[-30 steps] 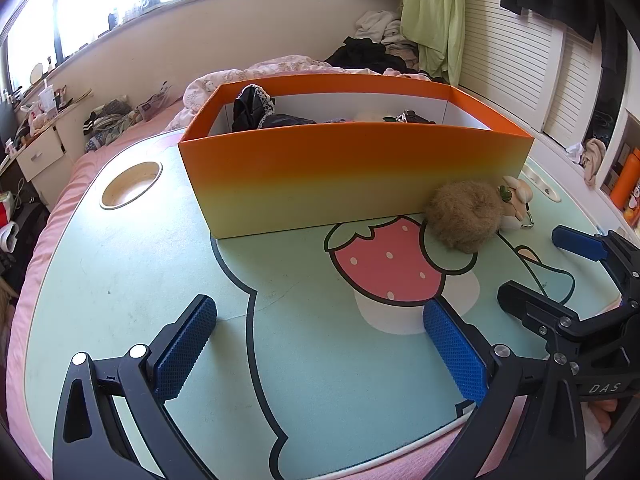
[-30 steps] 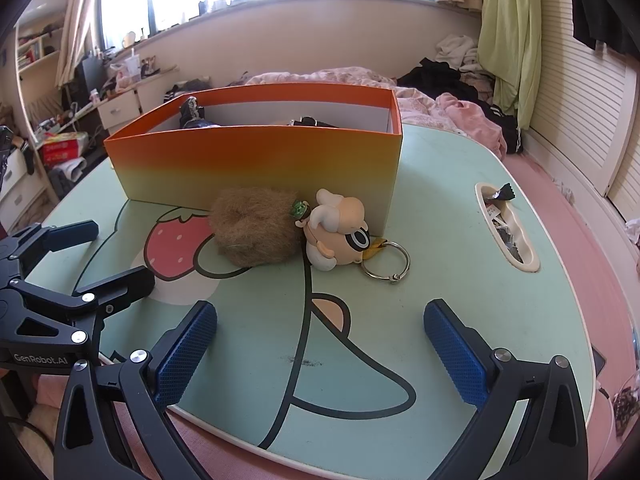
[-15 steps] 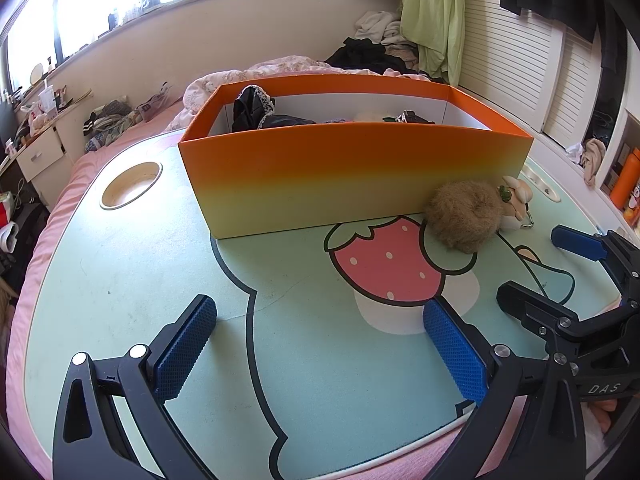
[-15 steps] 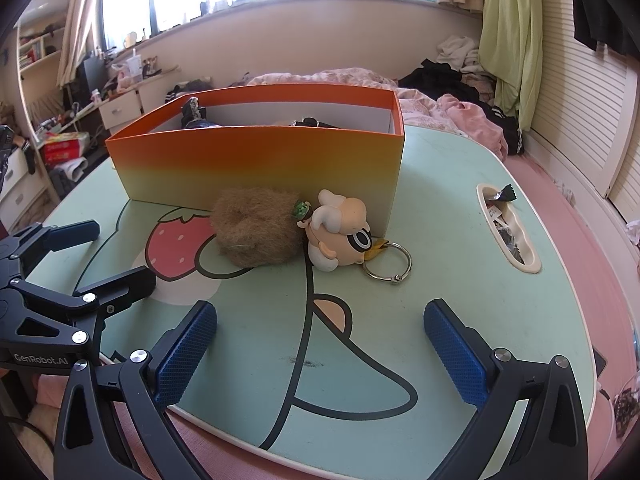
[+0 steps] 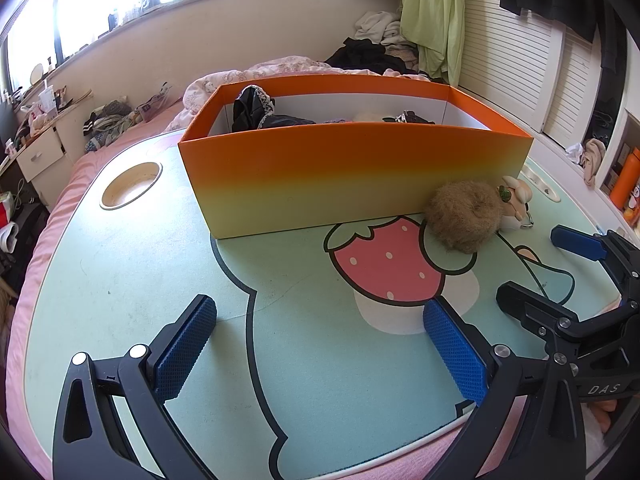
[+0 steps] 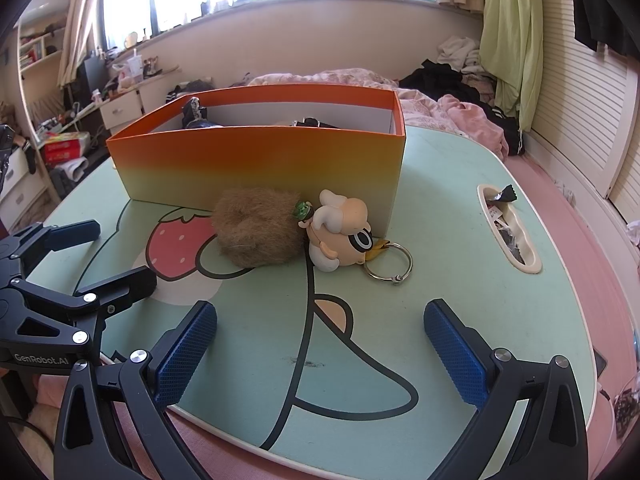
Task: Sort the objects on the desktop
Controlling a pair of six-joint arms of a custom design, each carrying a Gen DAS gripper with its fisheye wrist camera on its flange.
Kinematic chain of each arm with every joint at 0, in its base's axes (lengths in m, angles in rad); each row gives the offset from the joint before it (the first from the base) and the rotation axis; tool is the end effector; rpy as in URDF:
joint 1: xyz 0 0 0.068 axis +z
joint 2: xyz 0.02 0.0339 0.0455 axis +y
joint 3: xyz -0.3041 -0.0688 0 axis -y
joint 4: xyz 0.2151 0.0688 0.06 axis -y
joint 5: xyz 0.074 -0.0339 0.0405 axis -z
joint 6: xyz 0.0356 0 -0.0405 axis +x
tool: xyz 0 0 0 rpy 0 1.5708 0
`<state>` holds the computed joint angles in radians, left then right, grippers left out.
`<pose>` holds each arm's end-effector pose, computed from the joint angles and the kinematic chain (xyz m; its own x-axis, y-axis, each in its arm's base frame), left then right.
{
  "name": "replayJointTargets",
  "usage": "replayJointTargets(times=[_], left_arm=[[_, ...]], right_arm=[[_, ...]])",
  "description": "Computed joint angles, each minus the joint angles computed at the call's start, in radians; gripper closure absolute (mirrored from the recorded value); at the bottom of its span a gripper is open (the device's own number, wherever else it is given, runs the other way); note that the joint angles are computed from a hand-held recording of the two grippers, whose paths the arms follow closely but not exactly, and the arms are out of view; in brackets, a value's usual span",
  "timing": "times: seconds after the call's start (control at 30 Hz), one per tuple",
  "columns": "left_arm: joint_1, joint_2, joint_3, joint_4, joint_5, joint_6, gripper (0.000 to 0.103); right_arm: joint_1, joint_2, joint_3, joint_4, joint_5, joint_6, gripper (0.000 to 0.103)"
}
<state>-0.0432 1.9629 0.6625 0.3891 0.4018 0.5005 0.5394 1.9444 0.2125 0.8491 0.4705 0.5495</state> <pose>0.3160 -0.0276 0.1189 -0.5588 0.4662 -0.6859 0.6238 0.7813 0.0229 0.1995 0.1006 0.0930 -0.6754 0.1383 -0.7244 0.1664 0.9855 0.0330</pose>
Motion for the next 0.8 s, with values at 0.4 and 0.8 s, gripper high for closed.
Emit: replayJointTargets(times=[0.4,0.8], left_arm=[[0.003,0.002,0.001,-0.001,0.002,0.003,0.0],[0.006,0.003,0.001,-0.001,0.004,0.006,0.0]], right_arm=[[0.001,-0.003,-0.006,0.004,0.001,0.0,0.0],[0.011,-0.008,-0.006,-0.002,0.007,0.007,0.0]])
